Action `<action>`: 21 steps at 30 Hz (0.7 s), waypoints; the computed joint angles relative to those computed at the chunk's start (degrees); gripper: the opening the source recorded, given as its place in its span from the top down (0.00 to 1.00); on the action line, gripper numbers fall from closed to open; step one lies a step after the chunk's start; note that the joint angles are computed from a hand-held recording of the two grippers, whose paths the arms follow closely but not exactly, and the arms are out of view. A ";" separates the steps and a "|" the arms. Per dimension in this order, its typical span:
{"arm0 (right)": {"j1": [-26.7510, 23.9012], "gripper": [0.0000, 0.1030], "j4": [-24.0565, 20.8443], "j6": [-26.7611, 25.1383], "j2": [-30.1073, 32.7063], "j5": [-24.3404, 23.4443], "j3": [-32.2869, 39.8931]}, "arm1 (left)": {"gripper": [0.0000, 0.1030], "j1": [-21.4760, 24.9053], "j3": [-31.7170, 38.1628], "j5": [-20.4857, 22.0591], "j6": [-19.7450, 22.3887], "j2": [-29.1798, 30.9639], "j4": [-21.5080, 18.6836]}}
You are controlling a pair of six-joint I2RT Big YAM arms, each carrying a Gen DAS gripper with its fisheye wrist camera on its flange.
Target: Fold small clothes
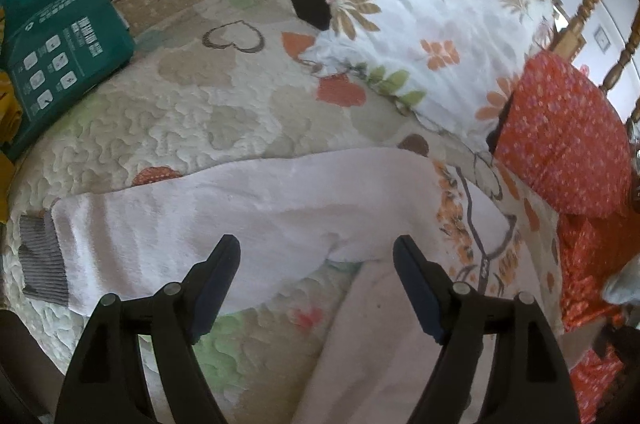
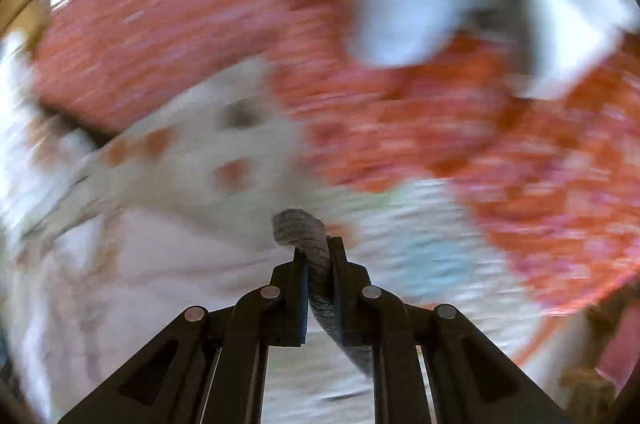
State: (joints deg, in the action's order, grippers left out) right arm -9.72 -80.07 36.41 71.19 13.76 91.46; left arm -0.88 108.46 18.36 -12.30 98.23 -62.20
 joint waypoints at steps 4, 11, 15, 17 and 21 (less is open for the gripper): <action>11.68 0.90 5.67 2.78 10.58 -7.57 6.78 | 0.24 1.62 1.22 0.36 -0.91 0.42 0.32; 24.60 0.90 7.12 2.72 32.42 -13.62 26.90 | 0.24 5.47 4.68 0.05 -4.31 2.74 -0.38; 26.86 0.90 4.45 1.73 41.10 -13.76 36.42 | 0.24 7.59 5.12 1.15 -5.33 3.15 -0.47; 27.61 0.90 1.97 2.17 45.96 -14.00 41.67 | 0.24 8.23 5.17 1.31 -5.61 3.25 -0.44; 28.03 0.89 -0.20 2.51 49.90 -14.31 45.45 | 0.24 9.47 5.41 1.81 -6.27 3.54 -0.65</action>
